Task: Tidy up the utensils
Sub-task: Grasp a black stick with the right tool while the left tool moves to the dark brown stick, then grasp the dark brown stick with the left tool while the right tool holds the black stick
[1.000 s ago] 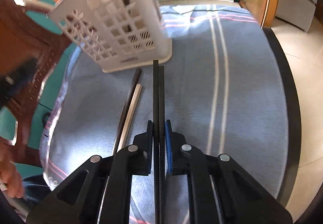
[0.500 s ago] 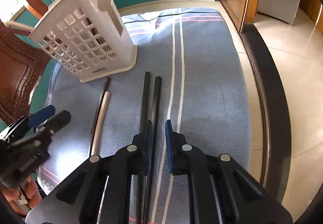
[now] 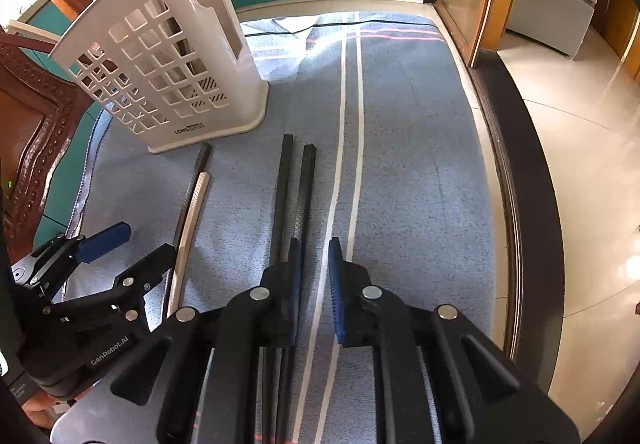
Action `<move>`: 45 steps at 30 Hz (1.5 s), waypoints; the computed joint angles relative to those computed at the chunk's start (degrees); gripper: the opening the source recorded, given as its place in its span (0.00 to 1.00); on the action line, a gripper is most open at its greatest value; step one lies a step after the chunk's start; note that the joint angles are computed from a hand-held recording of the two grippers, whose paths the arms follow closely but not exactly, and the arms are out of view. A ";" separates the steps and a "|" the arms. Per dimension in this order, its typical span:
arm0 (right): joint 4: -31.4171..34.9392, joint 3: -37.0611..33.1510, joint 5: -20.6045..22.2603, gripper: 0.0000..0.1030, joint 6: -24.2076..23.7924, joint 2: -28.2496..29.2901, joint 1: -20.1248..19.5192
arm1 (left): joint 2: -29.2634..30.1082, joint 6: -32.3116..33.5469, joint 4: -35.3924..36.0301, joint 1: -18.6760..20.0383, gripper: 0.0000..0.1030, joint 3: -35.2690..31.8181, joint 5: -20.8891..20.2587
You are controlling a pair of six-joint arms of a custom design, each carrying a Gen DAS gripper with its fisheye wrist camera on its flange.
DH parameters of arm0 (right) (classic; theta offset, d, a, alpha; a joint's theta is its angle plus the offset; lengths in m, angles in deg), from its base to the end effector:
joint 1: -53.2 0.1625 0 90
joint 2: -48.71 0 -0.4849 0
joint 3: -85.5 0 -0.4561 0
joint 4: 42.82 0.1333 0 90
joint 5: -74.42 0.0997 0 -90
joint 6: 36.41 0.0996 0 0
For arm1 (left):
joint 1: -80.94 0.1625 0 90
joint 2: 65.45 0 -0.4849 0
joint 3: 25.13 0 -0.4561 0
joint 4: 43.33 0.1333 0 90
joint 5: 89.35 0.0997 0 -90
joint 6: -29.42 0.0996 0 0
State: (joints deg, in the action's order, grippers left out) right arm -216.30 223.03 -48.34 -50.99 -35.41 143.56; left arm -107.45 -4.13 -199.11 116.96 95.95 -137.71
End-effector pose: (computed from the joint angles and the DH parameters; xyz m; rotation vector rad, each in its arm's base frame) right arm 0.0822 -0.4493 0.2561 0.1272 -2.4626 0.5658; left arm -0.3087 -0.4711 -0.0563 0.5366 2.3709 -0.4343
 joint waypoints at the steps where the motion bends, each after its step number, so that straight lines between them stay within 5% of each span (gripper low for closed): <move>1: 0.03 -0.03 -0.12 0.17 0.01 0.06 -0.01 | -0.03 0.46 0.17 0.56 0.66 -0.45 0.06; 5: -0.62 -0.08 -0.52 0.22 -0.32 0.67 -0.12 | 0.31 -0.83 2.18 0.45 0.64 -0.95 1.36; 9: -2.30 -0.03 -1.89 0.22 -1.53 1.56 0.02 | -0.15 -0.18 2.30 0.16 0.17 -0.91 0.06; 12: -3.75 -0.04 -2.57 0.22 -2.33 2.13 -0.04 | -1.14 -0.37 4.95 0.30 0.12 -1.51 -1.17; 17: -3.86 -0.30 -2.43 0.22 -2.12 2.33 -0.56 | -4.40 -3.21 6.28 1.61 0.12 -0.42 -2.61; 20: -4.70 -0.31 -1.31 0.22 -2.60 2.28 -0.41 | -4.93 -3.52 5.89 2.05 0.24 -0.32 -1.45; 28: -10.03 -0.98 -5.37 0.22 -5.90 6.67 1.29 | -2.78 -3.54 7.64 1.66 0.30 -1.69 0.27; 33: -9.30 -1.04 -4.61 0.22 -5.14 5.80 0.54 | -2.63 -4.03 8.20 1.79 0.42 -2.14 0.76; 35: -5.58 -0.92 -0.66 0.22 -3.78 3.66 -0.86 | -2.18 -4.44 8.63 1.81 0.44 -2.91 0.86; 36: -3.59 -0.99 1.14 0.23 -3.37 3.23 -1.63 | -2.46 -4.56 7.58 1.73 0.44 -1.60 0.84; 41: -8.39 -0.47 -3.19 0.23 -7.78 5.90 0.36 | -2.63 -3.28 6.99 2.40 0.42 -1.68 1.27; 45: -5.52 -0.46 -0.55 0.09 -7.25 4.88 0.15 | -2.99 -2.37 5.65 2.12 0.16 -0.99 0.03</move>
State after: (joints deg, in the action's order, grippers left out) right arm -221.83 222.57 -48.89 -58.24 -30.53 143.71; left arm -110.44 -6.50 -193.46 119.09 94.96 -137.68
